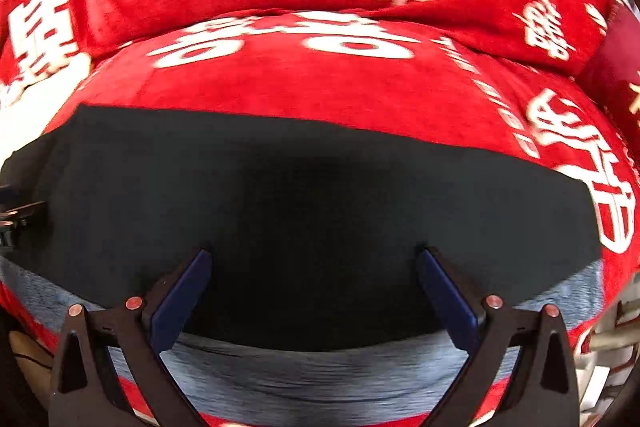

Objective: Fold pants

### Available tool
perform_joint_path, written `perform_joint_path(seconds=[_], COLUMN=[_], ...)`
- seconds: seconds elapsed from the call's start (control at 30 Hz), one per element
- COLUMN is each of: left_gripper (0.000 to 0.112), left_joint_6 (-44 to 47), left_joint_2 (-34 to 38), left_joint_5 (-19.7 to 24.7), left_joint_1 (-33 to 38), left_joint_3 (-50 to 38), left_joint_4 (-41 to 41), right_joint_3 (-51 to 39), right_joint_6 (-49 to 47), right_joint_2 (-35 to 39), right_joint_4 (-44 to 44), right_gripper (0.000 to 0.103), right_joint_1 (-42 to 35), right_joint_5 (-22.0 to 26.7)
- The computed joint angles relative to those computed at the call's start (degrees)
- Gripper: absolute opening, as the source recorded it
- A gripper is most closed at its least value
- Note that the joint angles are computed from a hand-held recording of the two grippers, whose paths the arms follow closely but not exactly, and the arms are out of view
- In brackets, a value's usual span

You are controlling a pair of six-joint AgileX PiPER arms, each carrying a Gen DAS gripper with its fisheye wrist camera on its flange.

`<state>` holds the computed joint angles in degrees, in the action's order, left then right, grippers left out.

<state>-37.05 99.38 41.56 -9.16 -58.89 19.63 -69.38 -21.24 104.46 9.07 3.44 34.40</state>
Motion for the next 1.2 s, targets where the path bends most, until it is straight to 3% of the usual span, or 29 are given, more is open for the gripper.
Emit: perform_joint_path(seconds=[0.07,0.17,0.43,0.7,0.93,1.03,1.07,1.2], left_gripper=[0.103,0.103,0.103,0.103,0.103,0.103,0.103,0.103], left_joint_6=[-2.32,-2.23,1.75,1.29,-0.33,-0.37,-0.65,-2.25], left_joint_2=[0.58,0.61,6.97,18.03,28.36,31.42,32.49,32.85], left_joint_5=[0.89,2.16,6.27,13.26,23.32,25.93,26.89,25.74], left_joint_1=[-1.24,-1.85,-8.35,-17.83,-23.26,-23.92,-24.43,-24.85], left_joint_3=[-0.6,-1.61,-12.56,-29.34,-47.7,-53.36,-55.32,-55.4], left_joint_4=[1.76,1.36,-5.5,-9.67,-11.7,-12.25,-11.7,-11.02], right_joint_3=[-2.62,-4.34,-6.23,-7.69,-1.9,-0.18,0.67,-0.59], right_joint_6=[-3.65,-0.48,-3.85,-18.99,-35.92,-40.88,-42.25,-45.96], right_joint_2=[1.49,2.85,2.55,6.7,7.95,8.52,8.31,9.17], right_joint_4=[4.54,0.03,4.17,20.82,34.65,38.86,40.58,47.3], right_gripper=[0.103,0.103,0.103,0.103,0.103,0.103,0.103,0.103], right_joint_1=[-4.02,-8.1,-21.83,-38.57,-40.9,-40.01,-39.33,-38.71], right_joint_5=[2.26,1.24,1.79,11.58,17.21,17.53,15.63,14.66])
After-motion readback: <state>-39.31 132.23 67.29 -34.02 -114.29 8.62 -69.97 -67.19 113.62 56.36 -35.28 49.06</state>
